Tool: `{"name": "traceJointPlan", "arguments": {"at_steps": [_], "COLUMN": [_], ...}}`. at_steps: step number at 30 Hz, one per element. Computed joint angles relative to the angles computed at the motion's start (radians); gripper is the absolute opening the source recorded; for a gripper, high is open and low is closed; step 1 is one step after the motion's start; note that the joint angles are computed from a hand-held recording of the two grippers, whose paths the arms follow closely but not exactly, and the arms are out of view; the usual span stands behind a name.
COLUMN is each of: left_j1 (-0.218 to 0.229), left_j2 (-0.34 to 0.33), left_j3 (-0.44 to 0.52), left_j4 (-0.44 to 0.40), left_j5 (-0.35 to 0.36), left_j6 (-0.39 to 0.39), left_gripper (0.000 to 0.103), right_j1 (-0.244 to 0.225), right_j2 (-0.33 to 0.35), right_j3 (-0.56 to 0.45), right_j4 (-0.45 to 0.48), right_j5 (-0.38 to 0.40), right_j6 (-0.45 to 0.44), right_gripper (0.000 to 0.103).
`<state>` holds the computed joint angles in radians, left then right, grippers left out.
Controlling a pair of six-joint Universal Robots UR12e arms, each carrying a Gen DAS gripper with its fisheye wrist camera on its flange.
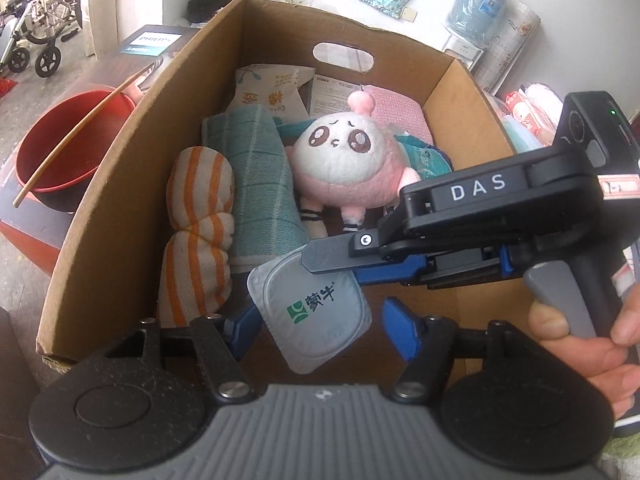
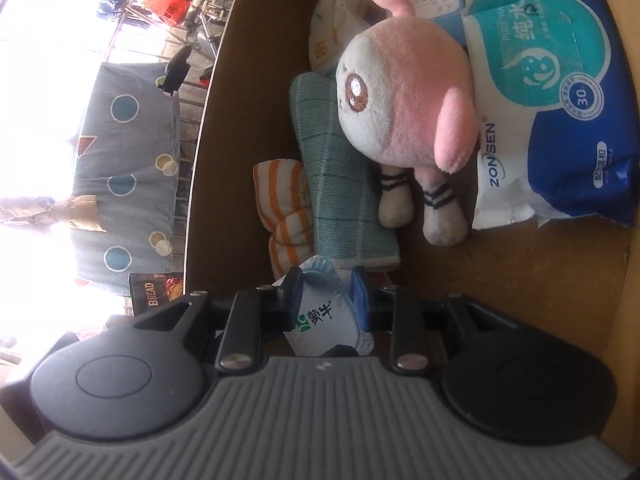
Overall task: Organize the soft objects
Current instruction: 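Carry the yogurt cup with the right gripper into the box and release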
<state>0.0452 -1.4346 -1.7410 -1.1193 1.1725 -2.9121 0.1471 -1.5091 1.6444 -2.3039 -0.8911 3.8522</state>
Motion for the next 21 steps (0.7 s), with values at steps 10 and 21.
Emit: {"name": "traceJointPlan", "arguments": {"at_steps": [10,21], "left_j1": [0.000,0.009], "left_j2": [0.017,0.036], "left_j3": [-0.001,-0.010], "left_j4": [0.005,0.031], "left_j5": [-0.008,-0.024], "left_j6": [-0.020,-0.033], "left_gripper": [0.077,0.078], "right_j1": [-0.002,-0.009], "right_j2": [-0.011,-0.029], "right_j3": [-0.012,0.003], "right_j4": [0.010,-0.065], "right_j5": [-0.014,-0.024], "right_j6": [-0.033,-0.026], "right_gripper": [0.036,0.043]}}
